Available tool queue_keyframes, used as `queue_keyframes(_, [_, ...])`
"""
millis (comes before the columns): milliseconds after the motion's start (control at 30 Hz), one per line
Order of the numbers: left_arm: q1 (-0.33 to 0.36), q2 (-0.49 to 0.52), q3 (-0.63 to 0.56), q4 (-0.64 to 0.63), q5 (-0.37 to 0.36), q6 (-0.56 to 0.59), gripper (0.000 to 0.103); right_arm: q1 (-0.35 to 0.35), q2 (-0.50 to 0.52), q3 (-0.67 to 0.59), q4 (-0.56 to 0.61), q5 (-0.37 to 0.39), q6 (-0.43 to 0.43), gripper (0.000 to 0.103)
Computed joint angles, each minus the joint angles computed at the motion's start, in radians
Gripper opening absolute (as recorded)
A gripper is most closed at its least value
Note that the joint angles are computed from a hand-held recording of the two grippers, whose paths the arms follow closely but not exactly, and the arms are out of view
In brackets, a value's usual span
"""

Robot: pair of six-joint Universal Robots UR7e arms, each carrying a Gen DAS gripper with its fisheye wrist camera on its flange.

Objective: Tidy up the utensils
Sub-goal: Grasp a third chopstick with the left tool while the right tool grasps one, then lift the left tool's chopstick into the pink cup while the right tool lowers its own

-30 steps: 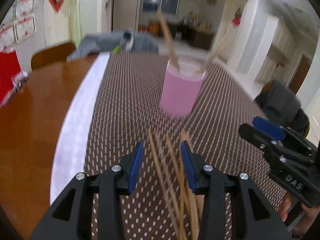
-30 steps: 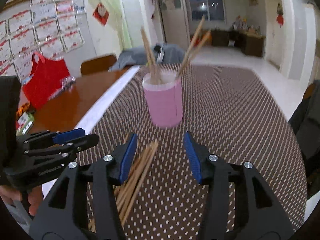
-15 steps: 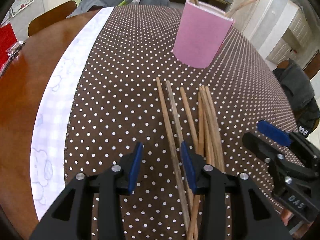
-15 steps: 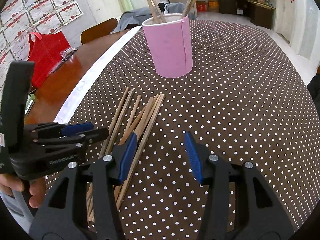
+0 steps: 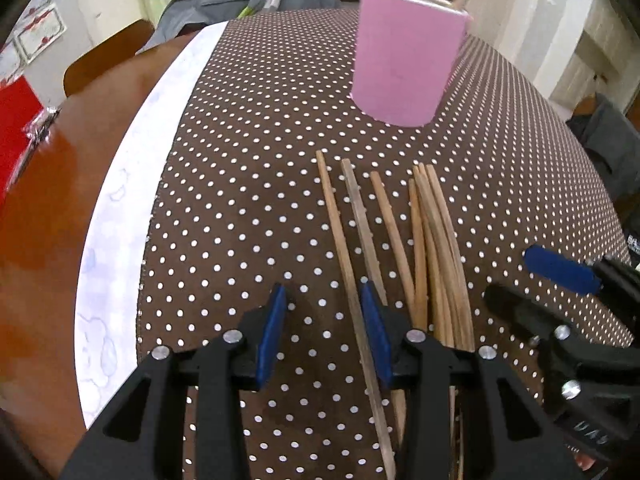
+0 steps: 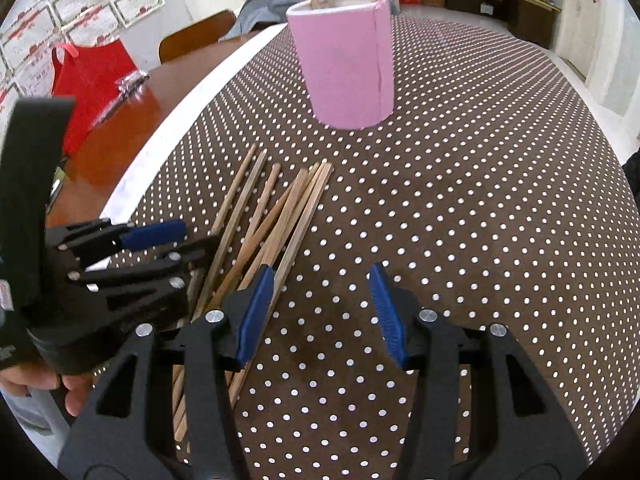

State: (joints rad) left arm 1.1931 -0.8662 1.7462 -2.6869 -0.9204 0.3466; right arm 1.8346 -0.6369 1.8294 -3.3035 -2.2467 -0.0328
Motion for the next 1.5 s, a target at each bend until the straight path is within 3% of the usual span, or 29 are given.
queue_keyframes(133, [0.003,-0.002,0.010,-0.032,0.008,0.018,0.025,0.002,0.012,-0.018,0.035,-0.015,0.006,0.050])
queue_keyframes(500, [0.006,0.004,0.009,-0.046,0.004,0.027,0.021,0.019,0.058,-0.095,0.136,-0.098,0.014,0.049])
queue_keyframes(600, [0.005,0.001,0.012,-0.044,0.004,0.021,0.010,0.033,0.088,-0.132,0.164,-0.175,-0.017,0.038])
queue_keyframes(633, [0.005,0.003,0.010,-0.044,0.005,0.021,0.010,0.032,0.087,-0.135,0.171,-0.172,-0.017,0.038])
queue_keyframes(767, [0.007,0.004,0.011,-0.054,-0.009,0.018,0.006,0.024,0.080,-0.145,0.184,-0.171,-0.020,0.013])
queue_keyframes(833, [0.014,0.002,0.009,-0.063,-0.031,0.015,0.005,0.020,0.070,-0.134,0.173,-0.157,-0.017,0.009])
queue_keyframes(1000, [0.033,-0.029,0.023,-0.123,-0.134,0.009,0.005,-0.007,0.029,-0.064,0.065,-0.067,-0.021,0.007])
queue_keyframes(1300, [0.013,-0.103,0.099,-0.394,-0.347,0.080,0.005,-0.010,-0.052,0.057,-0.261,0.079,-0.118,0.007])
queue_keyframes(1500, [-0.002,-0.100,0.109,-0.539,-0.500,0.087,0.005,-0.002,-0.076,0.088,-0.500,0.223,-0.187,0.007])
